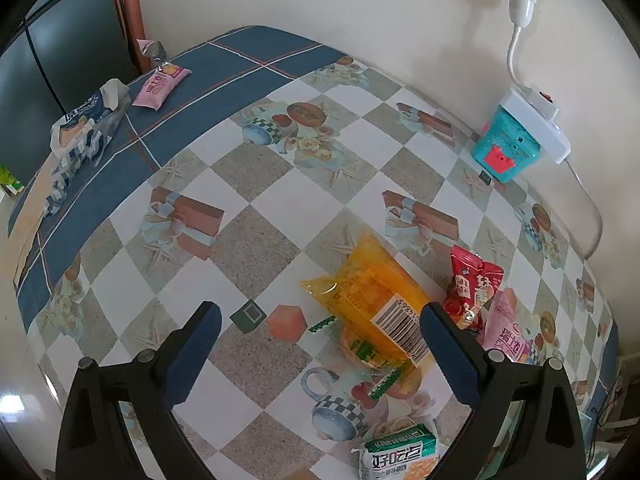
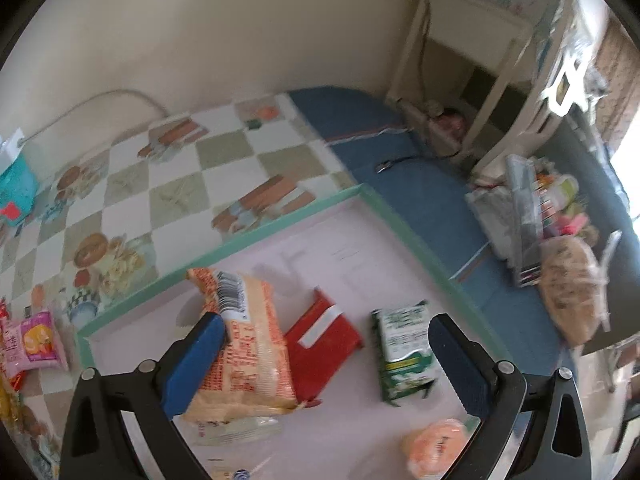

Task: Organize snacks
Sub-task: 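Move both tools back over the snack pile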

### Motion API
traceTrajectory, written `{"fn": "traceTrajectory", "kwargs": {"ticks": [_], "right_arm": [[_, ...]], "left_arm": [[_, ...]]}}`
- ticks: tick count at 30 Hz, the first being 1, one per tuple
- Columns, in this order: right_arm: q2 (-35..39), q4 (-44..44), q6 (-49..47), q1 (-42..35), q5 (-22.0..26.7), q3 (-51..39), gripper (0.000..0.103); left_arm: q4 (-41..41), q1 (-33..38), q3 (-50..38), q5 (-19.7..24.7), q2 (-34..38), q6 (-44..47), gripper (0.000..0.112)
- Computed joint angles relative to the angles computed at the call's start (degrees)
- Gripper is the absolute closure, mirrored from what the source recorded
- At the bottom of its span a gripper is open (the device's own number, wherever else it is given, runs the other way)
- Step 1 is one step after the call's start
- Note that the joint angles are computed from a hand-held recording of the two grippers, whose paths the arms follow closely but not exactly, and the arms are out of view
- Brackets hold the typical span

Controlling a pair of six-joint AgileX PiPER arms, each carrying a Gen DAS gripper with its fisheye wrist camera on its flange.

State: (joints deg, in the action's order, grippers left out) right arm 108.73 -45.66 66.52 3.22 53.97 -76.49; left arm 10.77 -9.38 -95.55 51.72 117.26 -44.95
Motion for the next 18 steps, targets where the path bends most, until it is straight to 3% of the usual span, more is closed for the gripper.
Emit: {"fn": "traceTrajectory", "kwargs": {"ticks": [7,11,18], "right_arm": [[-2.9,-2.7,1.1,3.3,1.4,-0.8,0.000],[-5.2,2.8,-2.9,3.9,-3.3,-1.1,0.000],[-5.1,6.1,-5.8,8.8,-3.7,-3.8,0.000]], "left_arm": [[-0.7,1.6,1.3,-0.4,-1.0,0.8,0.013],[-0.6,2.7,2.4,-0.6,-2.2,0.9,0.013],[-0.6,5.0,4.7,-0.8,-4.8,1.3,0.013]]}}
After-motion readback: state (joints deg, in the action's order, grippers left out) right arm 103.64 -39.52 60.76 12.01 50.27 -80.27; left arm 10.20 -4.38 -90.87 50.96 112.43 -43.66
